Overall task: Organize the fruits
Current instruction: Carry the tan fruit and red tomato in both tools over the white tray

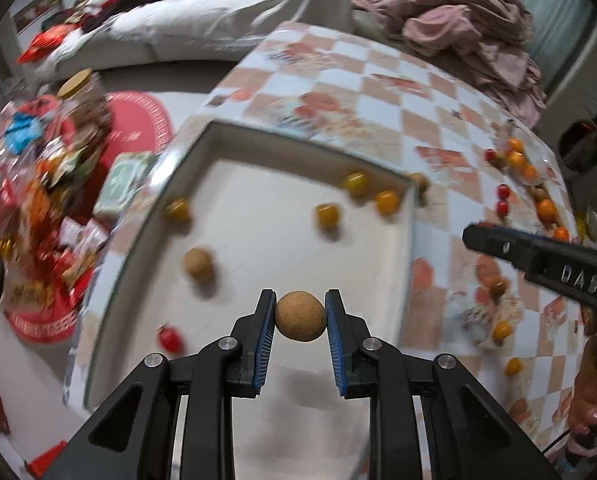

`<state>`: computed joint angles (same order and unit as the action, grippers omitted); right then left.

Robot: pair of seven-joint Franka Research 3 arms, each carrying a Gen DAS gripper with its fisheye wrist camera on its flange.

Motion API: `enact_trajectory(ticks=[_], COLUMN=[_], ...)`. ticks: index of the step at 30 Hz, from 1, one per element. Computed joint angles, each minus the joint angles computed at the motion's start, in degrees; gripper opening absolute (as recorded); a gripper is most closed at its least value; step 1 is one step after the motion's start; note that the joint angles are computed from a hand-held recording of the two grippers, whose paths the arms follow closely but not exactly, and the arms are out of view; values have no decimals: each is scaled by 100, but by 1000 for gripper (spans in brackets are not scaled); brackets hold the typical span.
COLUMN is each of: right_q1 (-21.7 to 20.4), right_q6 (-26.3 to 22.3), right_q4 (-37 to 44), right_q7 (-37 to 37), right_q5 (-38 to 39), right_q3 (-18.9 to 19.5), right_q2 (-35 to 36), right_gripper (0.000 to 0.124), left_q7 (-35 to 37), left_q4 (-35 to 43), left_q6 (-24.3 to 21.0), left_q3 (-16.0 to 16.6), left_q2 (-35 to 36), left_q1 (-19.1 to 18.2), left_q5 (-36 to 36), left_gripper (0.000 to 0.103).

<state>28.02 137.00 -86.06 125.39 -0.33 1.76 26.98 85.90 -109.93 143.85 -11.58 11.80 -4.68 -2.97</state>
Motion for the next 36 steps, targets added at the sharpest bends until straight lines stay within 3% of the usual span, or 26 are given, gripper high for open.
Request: enact_trajectory(ticks=[9,19,32,36], right_q1=[201,445,556,593], right_q6=[-846,-1767,-2303,-2289], right_q4=[1802,3373,4358,4337], right_q7=[-687,-946,-905,-954], right_q5=[207,251,119,62], right_q3=[169,30,-110,-143], right_q2=[1223,2287,2933,2926], right_gripper=[30,30,30,32], left_q7=[-367,-539,-511,-538], left_q4=[-744,-923,-824,-813], left_q6=[54,119,35,7], left_q3=[214,253,222,221], left_q2=[-396,-347,-200,-182], left_q1=[163,232,229,198], left_q5=[118,281,410,532], left_gripper=[26,26,26,26])
